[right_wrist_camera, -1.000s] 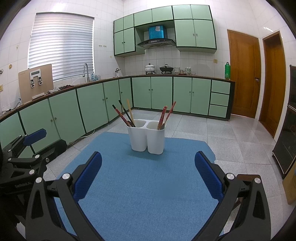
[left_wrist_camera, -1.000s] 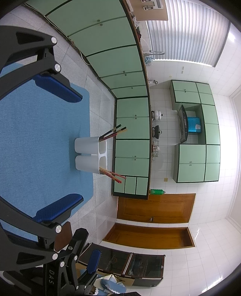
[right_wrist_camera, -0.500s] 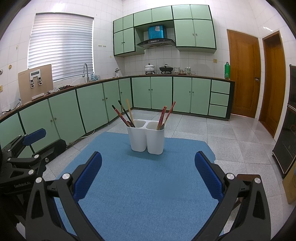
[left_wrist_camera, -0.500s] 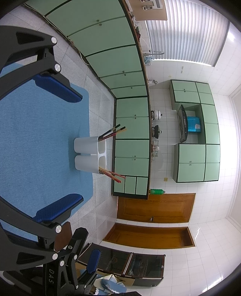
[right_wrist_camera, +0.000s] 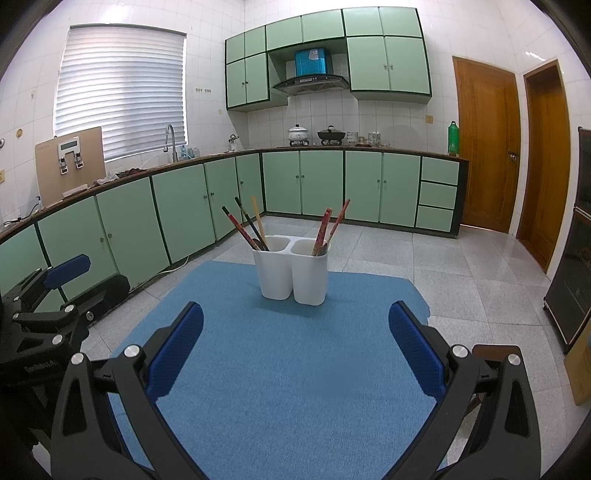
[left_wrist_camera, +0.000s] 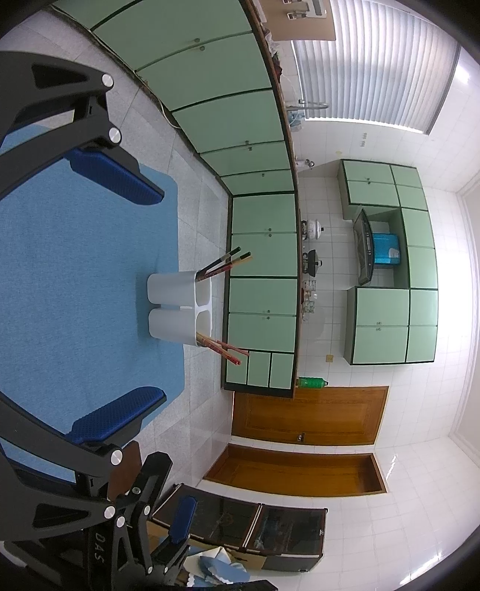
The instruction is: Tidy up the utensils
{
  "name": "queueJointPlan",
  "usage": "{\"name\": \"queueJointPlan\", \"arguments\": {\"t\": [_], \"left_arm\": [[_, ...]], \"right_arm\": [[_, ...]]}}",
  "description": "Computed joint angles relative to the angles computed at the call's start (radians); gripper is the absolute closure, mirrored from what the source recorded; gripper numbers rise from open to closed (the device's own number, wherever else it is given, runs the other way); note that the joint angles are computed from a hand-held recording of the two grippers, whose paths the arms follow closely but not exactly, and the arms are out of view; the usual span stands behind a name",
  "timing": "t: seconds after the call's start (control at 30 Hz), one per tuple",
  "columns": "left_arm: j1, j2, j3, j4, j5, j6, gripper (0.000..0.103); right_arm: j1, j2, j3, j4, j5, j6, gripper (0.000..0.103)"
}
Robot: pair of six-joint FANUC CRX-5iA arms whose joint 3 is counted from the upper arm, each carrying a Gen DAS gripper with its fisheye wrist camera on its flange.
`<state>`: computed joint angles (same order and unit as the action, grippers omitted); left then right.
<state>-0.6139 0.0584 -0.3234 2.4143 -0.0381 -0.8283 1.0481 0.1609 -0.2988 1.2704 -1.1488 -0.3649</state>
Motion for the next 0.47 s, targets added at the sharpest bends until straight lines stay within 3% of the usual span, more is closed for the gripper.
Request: {"name": "queueJointPlan", "arguments": {"t": [0.17, 0.27, 0.47], "left_arm": [[0.001, 0.006, 0.004, -0.021, 0.002, 0.021, 0.006], [0.024, 0.006, -0.012, -0.131, -0.019, 0.124, 0.006], [0.044, 0.009, -0.021, -0.222, -0.031, 0.205, 0.006]], "right_arm": [[-0.001, 0.003, 0.002, -0.003, 0.002, -0.002, 0.006], [-0.002, 0.004, 0.003, -0.005, 0.003, -0.003, 0.005], [-0.007, 0.006, 0.006, -0.007, 0.008, 0.0, 0.006]]}}
